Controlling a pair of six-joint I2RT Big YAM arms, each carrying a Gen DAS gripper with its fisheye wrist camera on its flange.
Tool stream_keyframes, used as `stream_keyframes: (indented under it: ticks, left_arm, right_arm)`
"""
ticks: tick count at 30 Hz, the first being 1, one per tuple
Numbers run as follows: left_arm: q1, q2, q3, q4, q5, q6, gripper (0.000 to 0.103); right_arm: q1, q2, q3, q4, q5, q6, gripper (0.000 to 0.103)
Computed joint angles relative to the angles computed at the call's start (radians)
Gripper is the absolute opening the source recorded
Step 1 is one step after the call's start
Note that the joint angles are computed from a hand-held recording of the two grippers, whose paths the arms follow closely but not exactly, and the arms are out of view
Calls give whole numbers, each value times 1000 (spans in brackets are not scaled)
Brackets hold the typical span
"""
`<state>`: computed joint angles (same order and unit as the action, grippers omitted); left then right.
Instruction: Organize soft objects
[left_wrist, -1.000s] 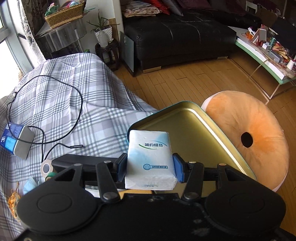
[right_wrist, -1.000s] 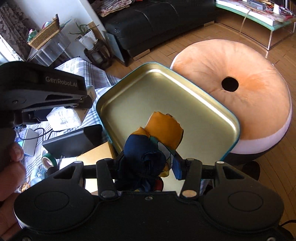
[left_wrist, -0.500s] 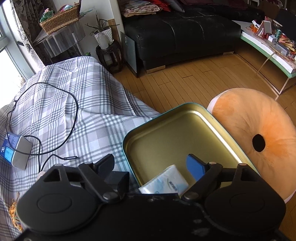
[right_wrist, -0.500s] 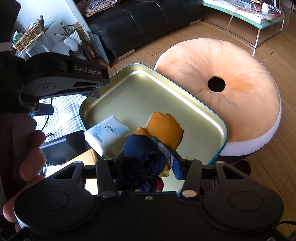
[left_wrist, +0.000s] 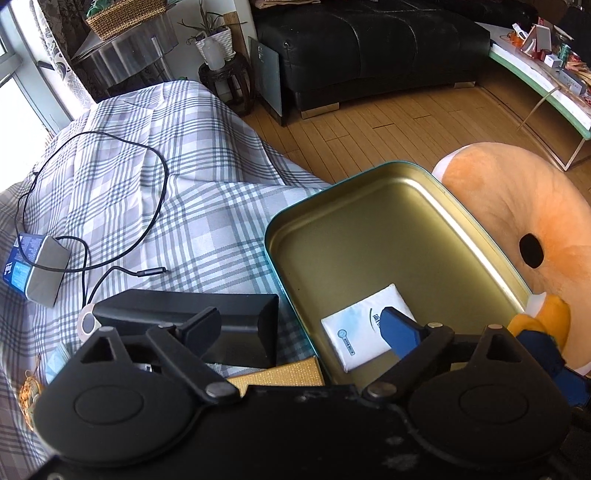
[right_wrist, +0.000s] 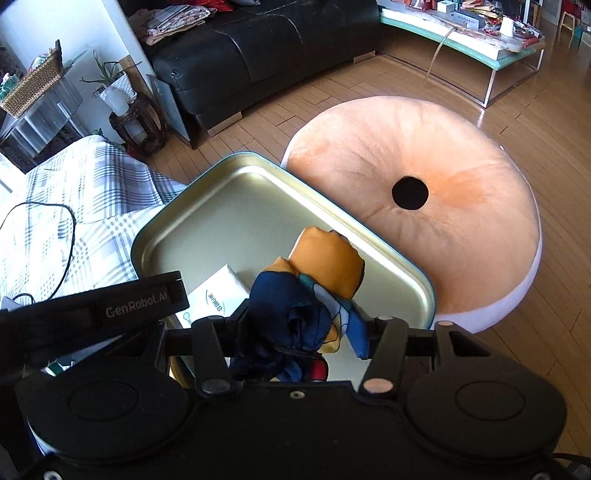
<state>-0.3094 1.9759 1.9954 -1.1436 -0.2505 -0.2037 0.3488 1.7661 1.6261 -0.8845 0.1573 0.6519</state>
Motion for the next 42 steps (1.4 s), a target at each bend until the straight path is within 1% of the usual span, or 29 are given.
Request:
stream_keyframes:
  ticks: [1,4,6,10,20,27,31,42]
  left_arm:
    - [2,0,2,-4,1,-4,94]
    - [9,-4,0,-8,17,-15,94]
    - [9,-7,-3,-8,11,-19,94]
    - [10,-16,-12,-9,13,-33,94]
    - [13,-50,-56,-19,-2,-59,95]
    - [23,-82,-96,-48,-26,-86,96]
    - [33,-104,-130,-57,-9,-98,96]
    - [45,-179,-247,-43,2,-103,98]
  right_arm:
    - [0,4,7,-9,1,-6,56]
    - [2,-1,-1,1,1,-15,58]
    - [2,-1,-2,3,2,-18,61]
    - [2,-1,-4,2,0,-17,61]
    - [-5,11,6,-44,-18,-2,61]
    - [-2,25,18,-84,-42,-29,61]
    - [0,27,18,-95,-44,-41,61]
    - [10,32,19,-111,-42,-79,61]
